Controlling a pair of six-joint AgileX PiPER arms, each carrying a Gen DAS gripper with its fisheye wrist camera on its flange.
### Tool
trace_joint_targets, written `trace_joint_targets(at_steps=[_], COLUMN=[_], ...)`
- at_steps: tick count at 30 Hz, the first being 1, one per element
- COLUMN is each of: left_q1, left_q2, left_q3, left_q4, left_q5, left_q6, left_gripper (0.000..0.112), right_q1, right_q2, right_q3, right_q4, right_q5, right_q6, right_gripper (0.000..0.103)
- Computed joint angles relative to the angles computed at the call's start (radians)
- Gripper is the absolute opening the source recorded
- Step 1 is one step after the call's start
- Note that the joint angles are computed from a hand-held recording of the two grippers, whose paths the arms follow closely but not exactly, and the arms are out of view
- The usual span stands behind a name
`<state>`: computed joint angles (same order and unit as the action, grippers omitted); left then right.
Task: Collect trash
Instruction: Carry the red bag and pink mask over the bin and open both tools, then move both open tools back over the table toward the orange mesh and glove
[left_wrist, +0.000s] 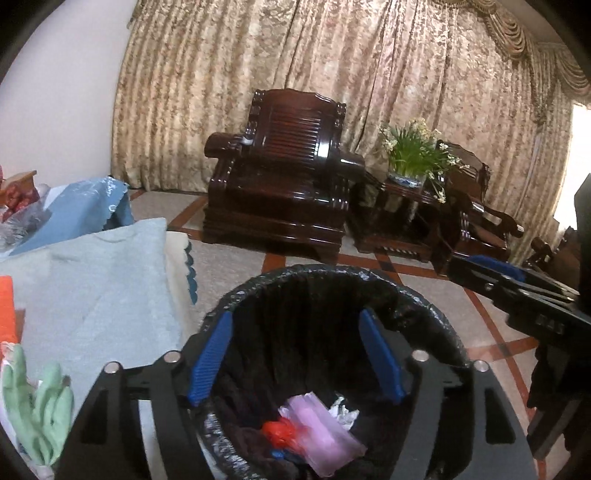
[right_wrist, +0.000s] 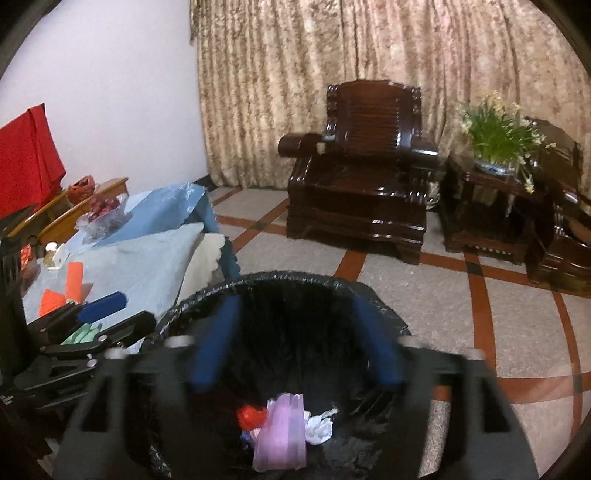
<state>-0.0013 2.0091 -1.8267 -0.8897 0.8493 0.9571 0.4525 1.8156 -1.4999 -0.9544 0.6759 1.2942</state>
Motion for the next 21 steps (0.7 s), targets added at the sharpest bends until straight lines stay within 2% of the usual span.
trace_joint_targets(at_steps=[1, 4, 11, 17, 21], left_q1=[0.010, 0.057, 0.214, 0.374, 0.472], left_q2=[-0.009, -0.042, -0.103, -0.117, -0.107], left_q3=[0.015, 0.057, 0.124, 0.142, 0.145], left_q4=[-0.008, -0.039, -0.090, -0.112, -0.114], left_q5=[-0.006, -0.027, -0.064, -0.082, -0.103], left_q6=[0.015, 0.058, 0.138, 0.188, 0.221], left_gripper=[0.075, 0.083, 0.085, 0.085, 0.085], right_q1=[0.011, 0.026, 0.084, 0.160, 0.212], right_q2=[-0.002, 0.004, 0.075, 0.225, 0.374], right_q3=[0.005, -0.010, -0.132, -0.369, -0.607], right_q4=[-0.026, -0.026, 0.020, 0.096, 0.185], right_q5=[0.004, -0.003, -0.010, 0.034, 0.090], right_q6=[0.028, 0.020, -0.019, -0.128, -0.237], right_gripper=[0.090, 0.094, 0.097, 0.098, 0.098])
